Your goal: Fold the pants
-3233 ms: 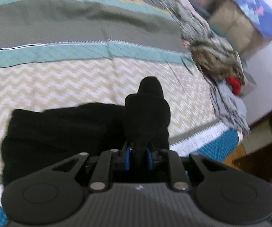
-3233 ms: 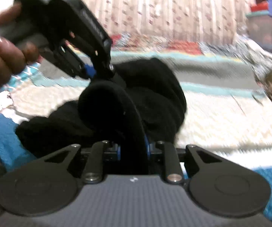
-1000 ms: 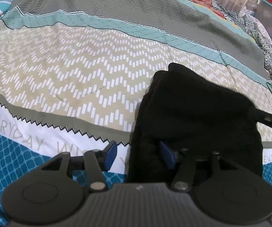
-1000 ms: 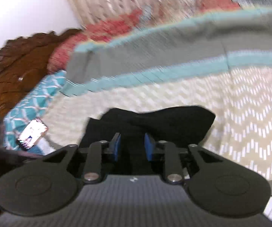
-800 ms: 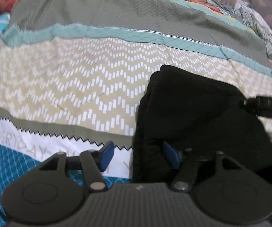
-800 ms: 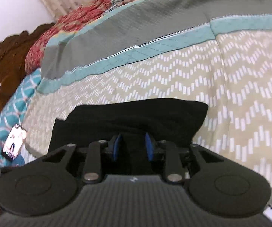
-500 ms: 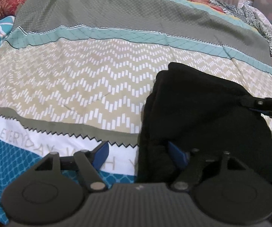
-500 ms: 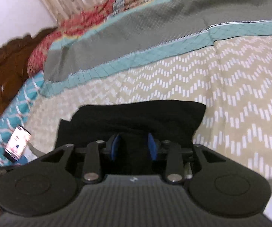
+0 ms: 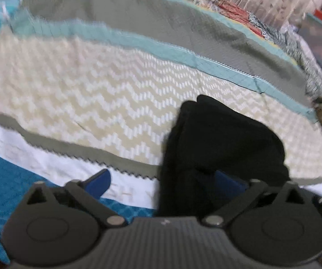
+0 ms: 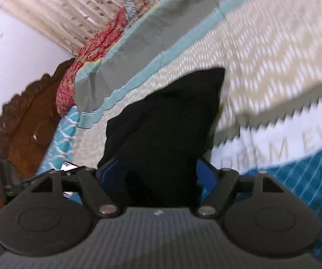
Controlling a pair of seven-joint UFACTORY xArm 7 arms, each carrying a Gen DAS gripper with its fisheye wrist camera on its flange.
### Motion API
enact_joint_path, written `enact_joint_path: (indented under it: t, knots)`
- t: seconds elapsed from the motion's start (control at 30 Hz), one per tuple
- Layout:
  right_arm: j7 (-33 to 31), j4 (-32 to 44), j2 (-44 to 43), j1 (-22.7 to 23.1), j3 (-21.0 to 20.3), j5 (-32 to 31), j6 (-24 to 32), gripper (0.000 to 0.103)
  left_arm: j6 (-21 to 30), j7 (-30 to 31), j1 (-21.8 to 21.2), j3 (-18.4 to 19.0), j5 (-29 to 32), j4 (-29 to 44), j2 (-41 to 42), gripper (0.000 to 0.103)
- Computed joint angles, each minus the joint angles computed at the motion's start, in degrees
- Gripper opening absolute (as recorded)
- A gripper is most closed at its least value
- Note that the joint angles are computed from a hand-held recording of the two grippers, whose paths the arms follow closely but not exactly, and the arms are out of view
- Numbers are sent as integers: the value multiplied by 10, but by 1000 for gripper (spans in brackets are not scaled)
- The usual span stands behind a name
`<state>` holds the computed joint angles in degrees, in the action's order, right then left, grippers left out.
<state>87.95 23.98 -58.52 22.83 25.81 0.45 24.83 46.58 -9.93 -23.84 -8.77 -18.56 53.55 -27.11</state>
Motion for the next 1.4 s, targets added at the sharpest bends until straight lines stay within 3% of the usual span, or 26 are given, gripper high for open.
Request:
enact_joint_path:
  t: [0.13, 0.3, 0.37, 0.4, 0.47, 0.53, 0.6, 0.73, 0.9, 1.0, 1.1, 1.17, 1.23, 1.3, 1.4]
  knots:
    - [9, -5, 18, -7, -5, 5, -22, 78, 27, 15, -9, 30, -70, 15, 52, 103]
    - [-2, 14, 102, -15, -20, 10, -79, 83, 1, 65, -27, 32, -153, -11, 58, 102]
    - [-31, 45, 146, -5, -30, 2, -66, 76, 3, 109, -52, 37, -190, -20, 51, 92]
    - [-52, 71, 164, -6, -28, -12, -38, 64, -13, 109, -44, 15, -178, -31, 40, 87]
    - [-81, 111, 172, -19, -12, -44, 10, 54, -37, 96, -43, -7, -144, -42, 21, 72]
    - [-120, 156, 178, -40, 15, -95, 51, 50, -39, 94, -54, 3, -156, -40, 5, 49]
    - [-160, 199, 188, -64, 46, -152, 75, 49, -49, 120, -73, 21, -185, -27, -2, 47]
    - [-194, 235, 186, -127, 80, -241, 56, 49, -91, 141, -76, 8, -167, 20, 23, 47]
    - [-223, 226, 177, -214, 66, -301, -41, 49, -178, 175, -82, 5, -178, 99, 108, 47]
    - [-251, 213, 178, -288, 76, -337, -98, 49, -237, 153, -70, -21, -134, 148, 179, 47]
    - [-277, 199, 185, -342, 92, -352, -118, 49, -237, 116, -62, -37, -94, 194, 246, 47]
    - [-290, 182, 192, -340, 87, -335, -106, 49, -201, 90, -57, -43, -72, 220, 287, 48]
    - [-274, 150, 207, -292, 50, -290, -71, 49, -139, 43, -56, -49, -26, 257, 338, 52]
    - [-258, 113, 210, -274, 35, -201, -30, 60, -136, 3, -63, -52, 21, 259, 364, 75]
    - [-153, 9, 156, -214, -48, -131, -102, 62, -161, 4, -60, -64, 11, 248, 361, 79]
